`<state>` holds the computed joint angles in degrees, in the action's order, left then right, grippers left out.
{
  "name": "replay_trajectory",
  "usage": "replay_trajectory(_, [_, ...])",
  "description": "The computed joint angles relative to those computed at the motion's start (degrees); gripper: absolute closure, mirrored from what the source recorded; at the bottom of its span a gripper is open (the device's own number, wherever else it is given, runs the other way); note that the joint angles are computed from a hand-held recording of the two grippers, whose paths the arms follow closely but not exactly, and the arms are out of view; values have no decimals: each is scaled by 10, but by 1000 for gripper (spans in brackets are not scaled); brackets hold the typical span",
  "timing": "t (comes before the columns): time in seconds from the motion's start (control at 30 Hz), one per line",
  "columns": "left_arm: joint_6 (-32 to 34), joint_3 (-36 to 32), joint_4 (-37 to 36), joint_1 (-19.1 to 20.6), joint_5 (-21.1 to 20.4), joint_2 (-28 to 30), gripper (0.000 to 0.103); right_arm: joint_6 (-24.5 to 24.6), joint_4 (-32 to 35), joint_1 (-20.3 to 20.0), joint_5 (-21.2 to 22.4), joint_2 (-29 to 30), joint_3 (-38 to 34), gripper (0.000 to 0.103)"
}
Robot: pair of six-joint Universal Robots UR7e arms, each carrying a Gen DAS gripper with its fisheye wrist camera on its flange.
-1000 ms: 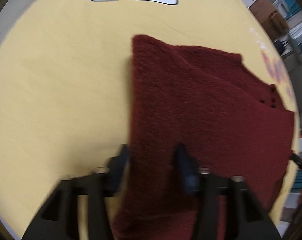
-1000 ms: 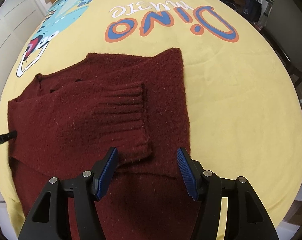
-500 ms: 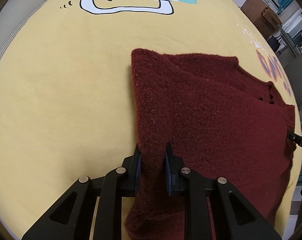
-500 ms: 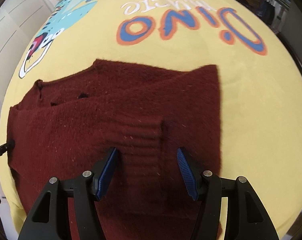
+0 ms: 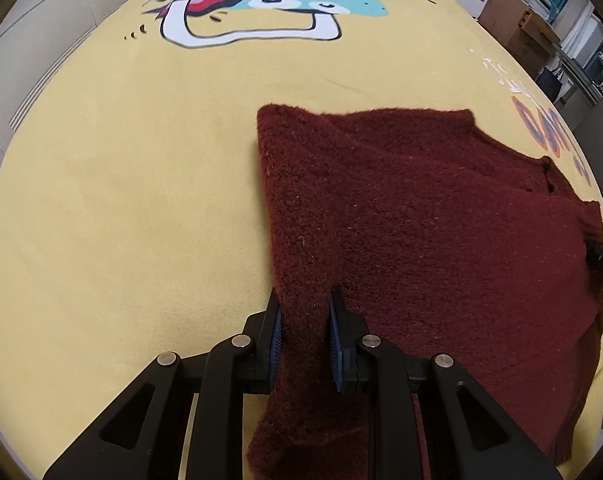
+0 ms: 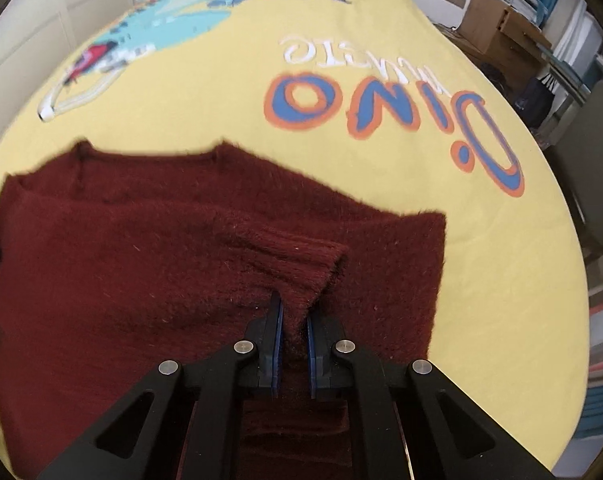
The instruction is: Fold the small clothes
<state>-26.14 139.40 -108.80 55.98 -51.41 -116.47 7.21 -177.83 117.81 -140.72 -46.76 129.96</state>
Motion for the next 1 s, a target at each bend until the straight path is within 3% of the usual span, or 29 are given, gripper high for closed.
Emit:
replay_trajectory(0.13, [0,-7,4,2,5,-4,75,13,-1,-7,-2,10,-3,91])
replay_trajectory(0.17, [-10,-11,19,-5,13,-6,66,20,10,-7,1,5,-6,89])
replay_trajectory(0.33, [-93,-46,126,-53,55,-16,34,62,52,1,-5,-28,-5,50])
replay_trajectory(0.4, [-111,-55,147,-76,65,-21,15,70,44,15,-3,-36,-2,26])
replay_trajectory(0.5, [-132,-63,172,-124,71,-24,2,62,35,36,9,-43,-5,22])
replay_trajectory(0.57, [-135,-65,176,-160,67,-25,1,65,37,57,18,-36,-14,21])
replay_trajectory(0.7, [-101,-26,83,-201,54,12,1,59,19,84,34,-5,-36,19])
replay_trajectory(0.87, [-61,30,-47,-166,38,93,1,35,-30,113,20,59,-50,19])
replay_trajectory(1.0, [-52,50,-72,-121,31,123,1,27,-31,102,17,101,-55,19])
